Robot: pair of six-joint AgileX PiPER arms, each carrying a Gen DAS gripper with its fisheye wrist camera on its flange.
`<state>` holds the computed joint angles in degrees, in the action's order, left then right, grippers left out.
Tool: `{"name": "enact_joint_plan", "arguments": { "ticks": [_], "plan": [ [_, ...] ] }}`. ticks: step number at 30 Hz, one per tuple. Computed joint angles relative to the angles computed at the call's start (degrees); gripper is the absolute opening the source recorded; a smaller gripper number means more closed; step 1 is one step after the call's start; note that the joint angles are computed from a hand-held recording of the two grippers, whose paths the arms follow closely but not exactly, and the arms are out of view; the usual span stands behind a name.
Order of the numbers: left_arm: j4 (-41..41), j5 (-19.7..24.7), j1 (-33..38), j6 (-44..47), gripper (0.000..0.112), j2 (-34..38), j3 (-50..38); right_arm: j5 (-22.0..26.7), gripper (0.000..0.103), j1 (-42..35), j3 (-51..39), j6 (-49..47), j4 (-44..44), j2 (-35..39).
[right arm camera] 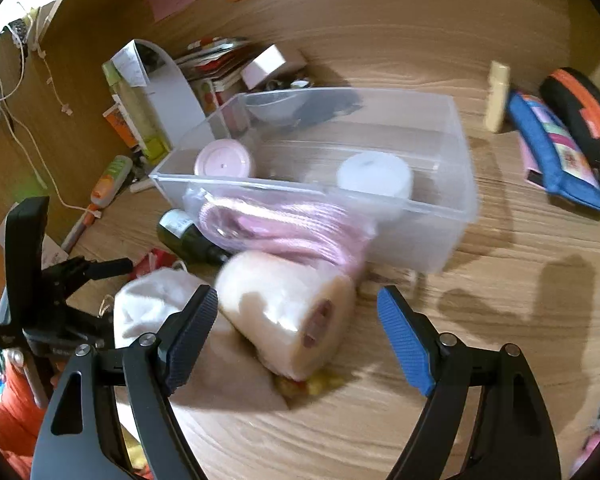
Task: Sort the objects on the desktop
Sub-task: 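Grasp the cream cylindrical cup with the right tool while the left tool grasps the red pouch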
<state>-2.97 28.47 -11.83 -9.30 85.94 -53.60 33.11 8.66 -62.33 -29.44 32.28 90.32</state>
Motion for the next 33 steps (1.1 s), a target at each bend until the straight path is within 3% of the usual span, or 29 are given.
{"name": "enact_joint_plan", "arguments": {
  "ticks": [6,10,13,16,20,26,28,30,33],
  "plan": [
    [0.5,0.1,2.3,0.5,0.097,-1.9,2.1,-0.1,0.080,-0.2,-0.6,-0.5,-0.4,2.0],
    [0.3,0.8,3.0,1.0,0.097,-1.9,2.0,2.5,0.080,-4.4,1.2,-6.4,4.3,0.8],
    [-0.6,1.1,3.3,2.3,0.097,-2.4,1.9,1.4,0.080,-5.1,2.8,-6.1,1.9,-1.2],
    [-0.1,0.7,3.0,2.6,0.097,-2.9,2.0,-1.7,0.080,-4.6,4.2,-1.2,-4.5,-3.3],
    [-0.6,2.0,3.2,2.9,0.097,-0.9,0.8,-0.5,0.080,-4.2,3.5,3.3,-7.6,-3.8],
    [7.9,2.0,0.3,-4.3,0.098,-0.3,0.5,-1.5,0.081,2.2,2.0,8.6,-12.4,-0.9],
    [14.1,2.2,-1.5,-9.6,0.099,0.7,0.0,-2.1,0.086,5.1,1.0,14.7,-18.1,0.4],
    [14.0,1.1,-1.2,-9.3,0.099,1.1,-0.2,-4.1,0.088,8.0,0.9,23.4,-26.9,1.4],
    [14.6,-0.2,-0.5,-9.8,0.099,2.2,-0.8,-5.6,0.089,9.7,1.0,29.7,-33.2,2.1]
  ]
}}
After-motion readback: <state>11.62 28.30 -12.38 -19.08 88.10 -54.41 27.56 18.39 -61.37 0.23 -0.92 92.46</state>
